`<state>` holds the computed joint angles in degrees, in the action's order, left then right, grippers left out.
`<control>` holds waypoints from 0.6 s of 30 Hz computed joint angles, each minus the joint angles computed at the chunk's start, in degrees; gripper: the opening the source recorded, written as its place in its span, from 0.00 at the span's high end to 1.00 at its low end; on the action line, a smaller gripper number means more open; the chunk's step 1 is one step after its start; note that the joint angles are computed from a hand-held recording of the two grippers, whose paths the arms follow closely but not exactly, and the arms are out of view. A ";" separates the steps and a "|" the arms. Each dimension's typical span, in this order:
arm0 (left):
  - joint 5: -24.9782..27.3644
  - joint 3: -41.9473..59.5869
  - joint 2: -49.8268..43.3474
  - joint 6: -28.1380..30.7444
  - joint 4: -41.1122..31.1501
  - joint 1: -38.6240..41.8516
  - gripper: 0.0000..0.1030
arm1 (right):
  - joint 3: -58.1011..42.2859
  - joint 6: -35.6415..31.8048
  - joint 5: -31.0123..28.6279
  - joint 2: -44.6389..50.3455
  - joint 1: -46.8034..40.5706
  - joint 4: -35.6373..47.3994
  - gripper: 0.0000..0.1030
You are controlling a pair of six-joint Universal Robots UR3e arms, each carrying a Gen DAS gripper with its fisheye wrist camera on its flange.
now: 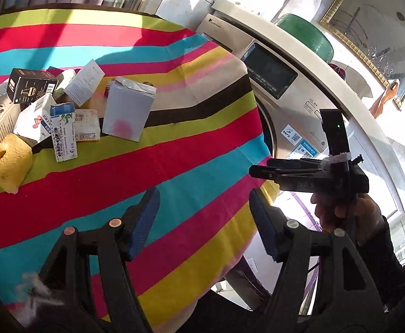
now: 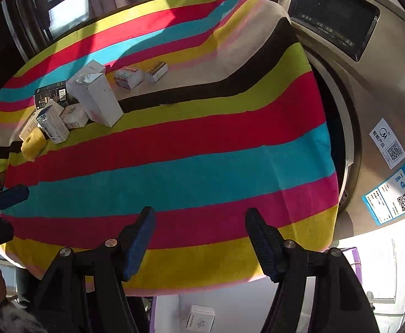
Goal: Organize objects
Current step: 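Move both grippers back over the striped table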
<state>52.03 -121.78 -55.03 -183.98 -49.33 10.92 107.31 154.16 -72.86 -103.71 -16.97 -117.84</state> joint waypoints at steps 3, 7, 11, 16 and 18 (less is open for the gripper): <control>-2.31 4.12 6.76 9.15 -13.15 18.00 0.32 | -10.94 4.79 -2.38 11.75 6.75 -5.70 0.32; -5.65 7.62 4.08 25.09 -20.90 36.72 0.32 | -29.87 7.96 -3.77 29.78 12.30 -5.75 0.31; 4.69 12.60 -13.19 26.86 -8.77 33.97 0.39 | -50.14 10.69 -5.92 45.67 16.37 -0.66 0.31; 13.84 20.55 -29.69 32.21 -3.39 29.19 0.39 | -77.66 11.22 -9.44 63.43 20.12 10.83 0.31; 18.39 23.02 -34.71 33.23 -1.19 26.32 0.39 | -88.53 10.55 -11.78 70.07 21.87 15.72 0.31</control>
<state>70.42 -98.75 -89.74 -150.75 -50.53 37.24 18.78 164.72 -84.64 -33.64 4.90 -102.12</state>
